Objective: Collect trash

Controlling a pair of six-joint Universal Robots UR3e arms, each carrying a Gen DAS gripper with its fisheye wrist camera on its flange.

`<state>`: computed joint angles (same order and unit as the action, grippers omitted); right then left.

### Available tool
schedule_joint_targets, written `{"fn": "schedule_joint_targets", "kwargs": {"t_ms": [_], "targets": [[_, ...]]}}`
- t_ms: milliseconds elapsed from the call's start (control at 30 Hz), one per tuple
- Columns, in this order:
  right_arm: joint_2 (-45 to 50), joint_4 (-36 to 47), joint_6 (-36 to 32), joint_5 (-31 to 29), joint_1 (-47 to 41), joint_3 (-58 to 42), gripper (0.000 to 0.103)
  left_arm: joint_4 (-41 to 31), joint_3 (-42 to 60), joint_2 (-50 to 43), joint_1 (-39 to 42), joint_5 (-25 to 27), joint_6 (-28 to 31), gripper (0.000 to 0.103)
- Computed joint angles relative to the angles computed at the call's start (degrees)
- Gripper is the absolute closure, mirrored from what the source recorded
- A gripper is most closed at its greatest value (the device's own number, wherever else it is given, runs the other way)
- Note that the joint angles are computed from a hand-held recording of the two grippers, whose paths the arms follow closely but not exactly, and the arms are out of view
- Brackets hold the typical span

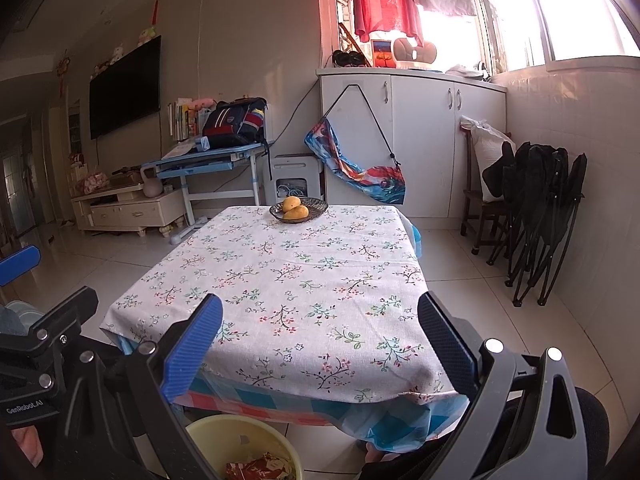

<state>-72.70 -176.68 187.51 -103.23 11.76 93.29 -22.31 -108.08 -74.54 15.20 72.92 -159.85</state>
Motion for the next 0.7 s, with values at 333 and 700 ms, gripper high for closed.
{"fn": "schedule_joint_targets", "kwargs": {"t_ms": [333,700], "targets": [[0.97,2.21,0.77,0.99,0.55,-1.68,0.009,-2.50,2.04,-1.20,5.28,-3.42,-0.78,0.007],[7.72,16.80,0.92,7.60,-2.37,-16.68,0.007,-6.85,12.10,-13.83,8.05,-4.88,1.17,0.007]]}}
